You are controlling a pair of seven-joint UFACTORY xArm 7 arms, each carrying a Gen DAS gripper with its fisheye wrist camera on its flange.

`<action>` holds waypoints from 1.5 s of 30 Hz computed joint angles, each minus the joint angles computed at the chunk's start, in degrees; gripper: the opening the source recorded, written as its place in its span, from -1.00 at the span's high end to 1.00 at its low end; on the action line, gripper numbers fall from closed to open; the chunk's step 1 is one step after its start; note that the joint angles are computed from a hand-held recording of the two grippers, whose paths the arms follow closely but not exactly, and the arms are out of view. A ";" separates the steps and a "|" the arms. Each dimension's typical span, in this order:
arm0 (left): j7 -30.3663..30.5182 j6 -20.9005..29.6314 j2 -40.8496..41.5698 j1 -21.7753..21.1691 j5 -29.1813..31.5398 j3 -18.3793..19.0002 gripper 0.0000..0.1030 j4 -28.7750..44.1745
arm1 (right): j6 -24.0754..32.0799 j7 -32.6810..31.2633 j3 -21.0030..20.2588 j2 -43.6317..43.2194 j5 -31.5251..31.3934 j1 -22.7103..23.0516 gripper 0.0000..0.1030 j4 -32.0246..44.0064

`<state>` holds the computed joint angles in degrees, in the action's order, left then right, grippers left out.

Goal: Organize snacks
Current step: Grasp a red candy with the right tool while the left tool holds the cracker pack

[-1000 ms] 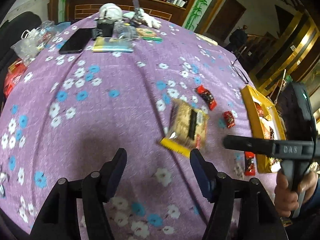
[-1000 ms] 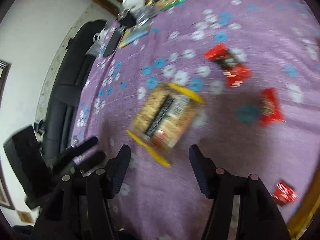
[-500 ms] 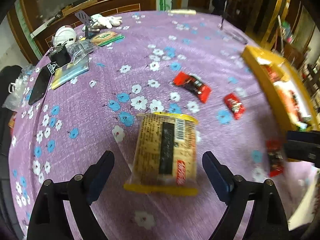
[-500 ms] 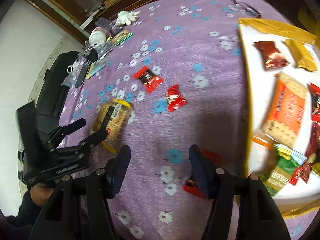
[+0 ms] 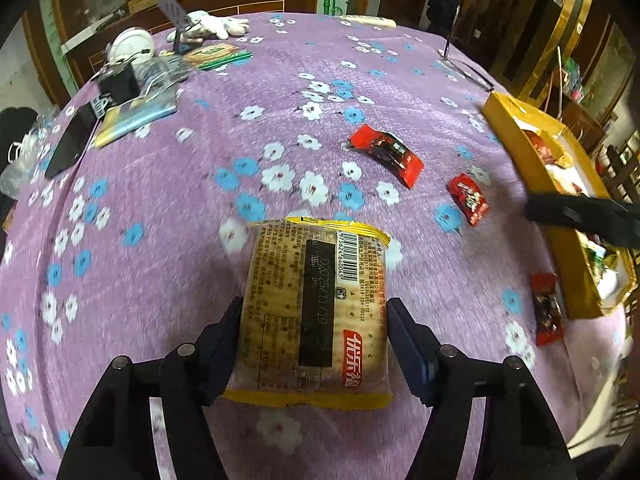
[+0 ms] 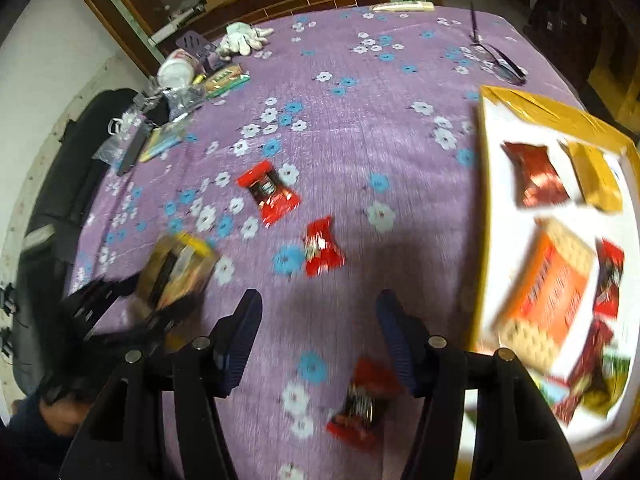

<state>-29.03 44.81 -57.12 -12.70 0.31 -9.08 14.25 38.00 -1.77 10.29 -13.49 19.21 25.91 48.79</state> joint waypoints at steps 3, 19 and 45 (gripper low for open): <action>-0.65 2.60 -4.08 -0.64 -0.46 -0.01 -0.41 -1.24 | -0.36 2.87 1.90 5.97 -6.38 -0.79 0.16 3.99; -0.19 1.33 -7.44 -2.40 -1.90 -0.42 -0.41 -1.26 | -0.92 -2.14 1.01 0.77 3.00 2.62 0.62 -2.15; -1.76 -13.75 22.62 -10.97 -1.43 -7.74 -0.40 17.43 | 2.68 -3.26 -10.94 -25.75 4.95 -4.40 0.61 -18.89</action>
<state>-30.79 31.06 -34.50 -23.67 -1.12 -16.82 31.69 40.68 -5.03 -0.65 -39.24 24.16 21.50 29.90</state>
